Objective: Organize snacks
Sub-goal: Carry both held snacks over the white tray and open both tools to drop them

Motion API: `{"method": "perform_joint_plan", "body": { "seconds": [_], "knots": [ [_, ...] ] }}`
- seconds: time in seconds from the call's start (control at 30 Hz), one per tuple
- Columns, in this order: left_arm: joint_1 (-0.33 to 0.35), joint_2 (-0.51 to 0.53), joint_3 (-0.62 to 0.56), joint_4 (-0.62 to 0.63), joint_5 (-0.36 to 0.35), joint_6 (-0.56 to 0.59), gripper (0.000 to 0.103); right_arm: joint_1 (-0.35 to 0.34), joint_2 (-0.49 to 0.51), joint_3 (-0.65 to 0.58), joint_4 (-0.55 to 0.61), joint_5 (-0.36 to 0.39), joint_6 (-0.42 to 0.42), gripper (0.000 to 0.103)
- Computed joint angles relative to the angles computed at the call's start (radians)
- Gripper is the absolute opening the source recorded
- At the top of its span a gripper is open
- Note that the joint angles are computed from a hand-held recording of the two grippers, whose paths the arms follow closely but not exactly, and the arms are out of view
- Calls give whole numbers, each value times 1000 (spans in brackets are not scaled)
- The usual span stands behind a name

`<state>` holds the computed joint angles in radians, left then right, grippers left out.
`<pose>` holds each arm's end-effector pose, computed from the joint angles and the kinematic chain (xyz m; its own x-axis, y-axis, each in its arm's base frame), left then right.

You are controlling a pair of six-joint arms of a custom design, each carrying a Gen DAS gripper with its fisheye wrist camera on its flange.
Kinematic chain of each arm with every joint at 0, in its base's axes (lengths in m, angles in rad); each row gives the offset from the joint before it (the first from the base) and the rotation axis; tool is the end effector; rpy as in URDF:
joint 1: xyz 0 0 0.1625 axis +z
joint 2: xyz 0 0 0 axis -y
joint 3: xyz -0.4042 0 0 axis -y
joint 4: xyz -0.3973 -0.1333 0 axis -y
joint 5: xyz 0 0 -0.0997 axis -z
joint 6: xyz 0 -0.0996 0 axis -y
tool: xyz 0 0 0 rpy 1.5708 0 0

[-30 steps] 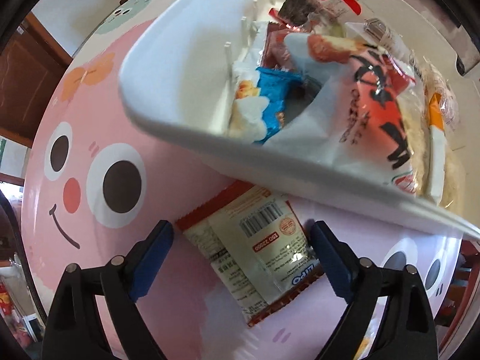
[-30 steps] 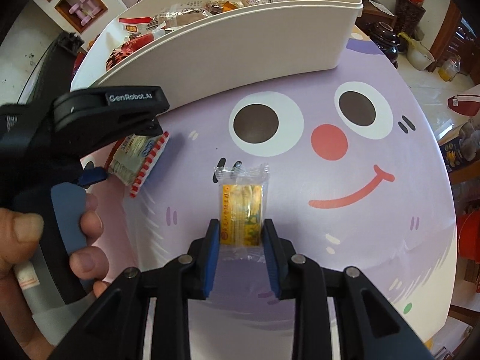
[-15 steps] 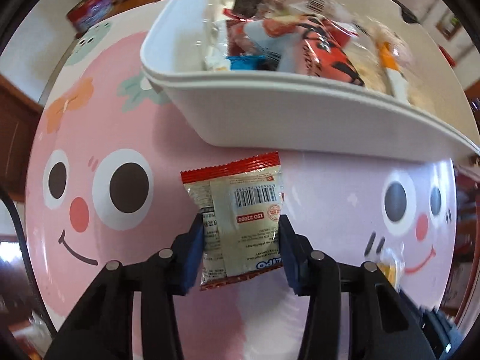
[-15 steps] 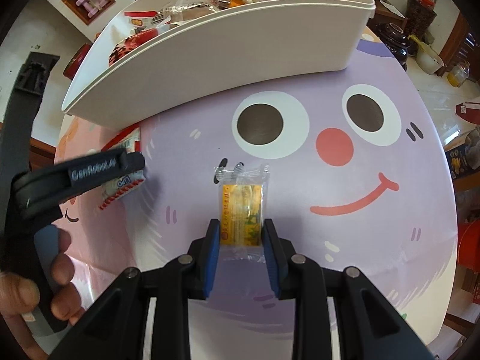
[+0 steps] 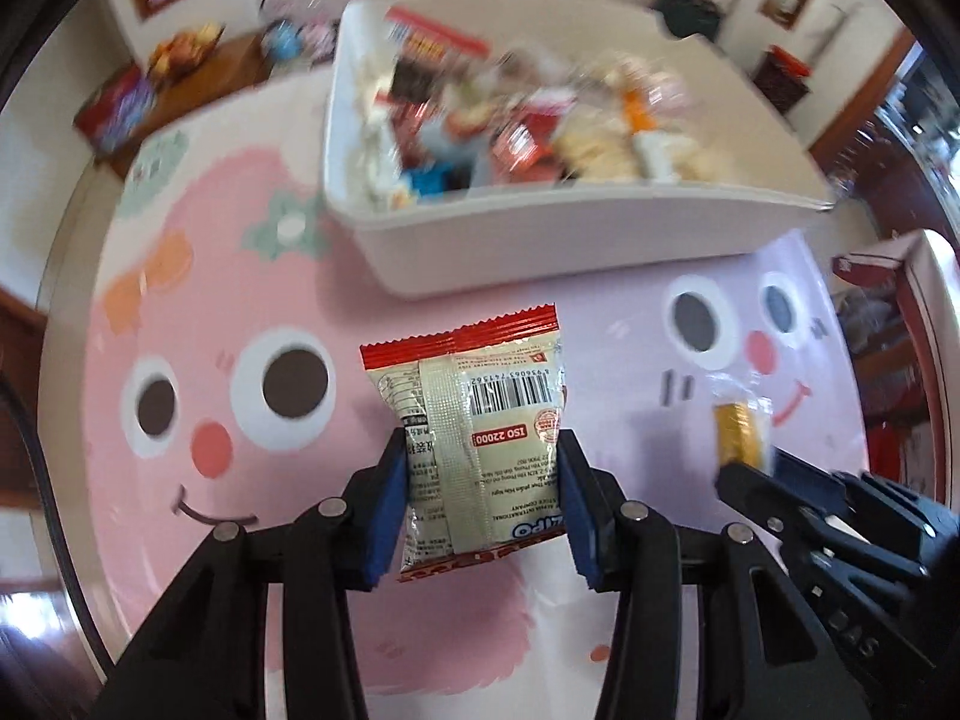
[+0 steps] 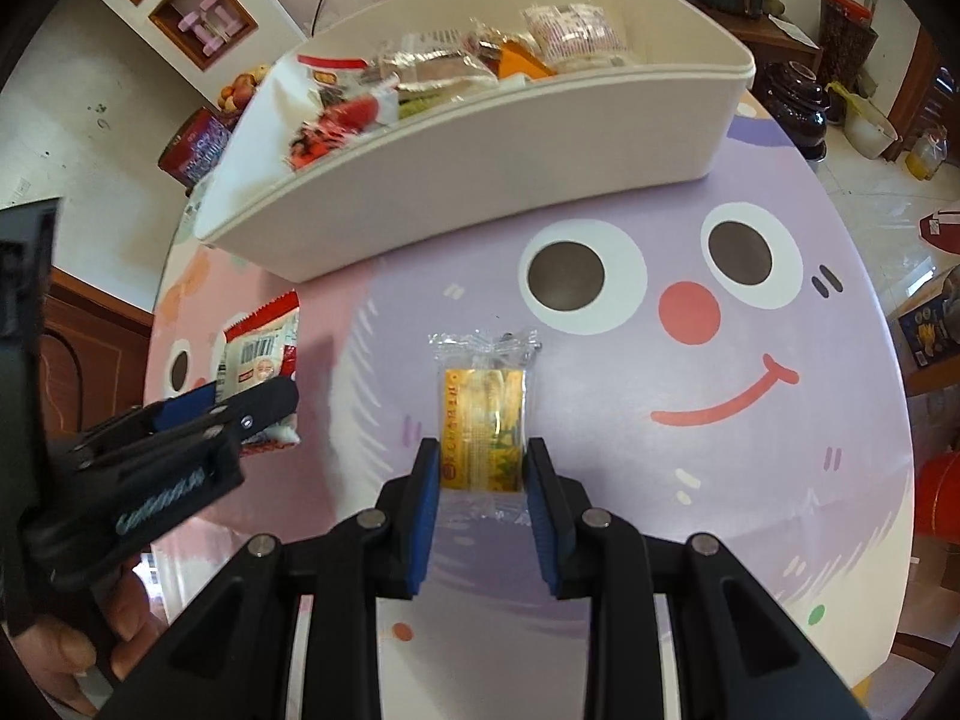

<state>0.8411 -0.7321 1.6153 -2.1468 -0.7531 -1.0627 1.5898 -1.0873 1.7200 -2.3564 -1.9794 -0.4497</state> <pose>-0.2646 -0.6048 0.0306 -0.7316 -0.3189 -0.6025 -0.0077 0.8877 -0.4605 0.1055 -0.6189 0.2103 -0.8192 -0.3908 0.4199 -0.4163 0.9086 0.0335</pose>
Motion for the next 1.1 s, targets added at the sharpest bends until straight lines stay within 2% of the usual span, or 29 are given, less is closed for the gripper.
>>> {"method": "perform_joint_plan", "body": {
  "seconds": [0.1,0.17,0.27,0.43,0.7,0.83,1.03,1.07,1.1],
  "knots": [
    [-25,-17,-8,-2,26,36,45,19,-7,-14,9,23,8,28],
    [-22,-1,-68,-13,56,98,45,31,-9,-25,5,35,3,28],
    [-46,-30,-88,9,104,131,45,57,-7,-60,-1,59,-5,28],
    [-63,-40,-158,-24,194,247,45,108,25,-173,0,72,-14,28],
    [-55,11,-314,-42,275,371,45,164,102,-355,-30,97,-36,28],
    [-41,64,-416,-12,290,397,45,177,157,-455,-35,116,-53,28],
    [-20,141,-551,64,308,390,46,180,234,-566,-3,94,-75,28],
    [-16,153,-571,88,314,373,47,178,244,-580,8,91,-74,29],
    [-12,162,-588,108,320,359,54,175,256,-599,26,87,-72,30]
  ]
}}
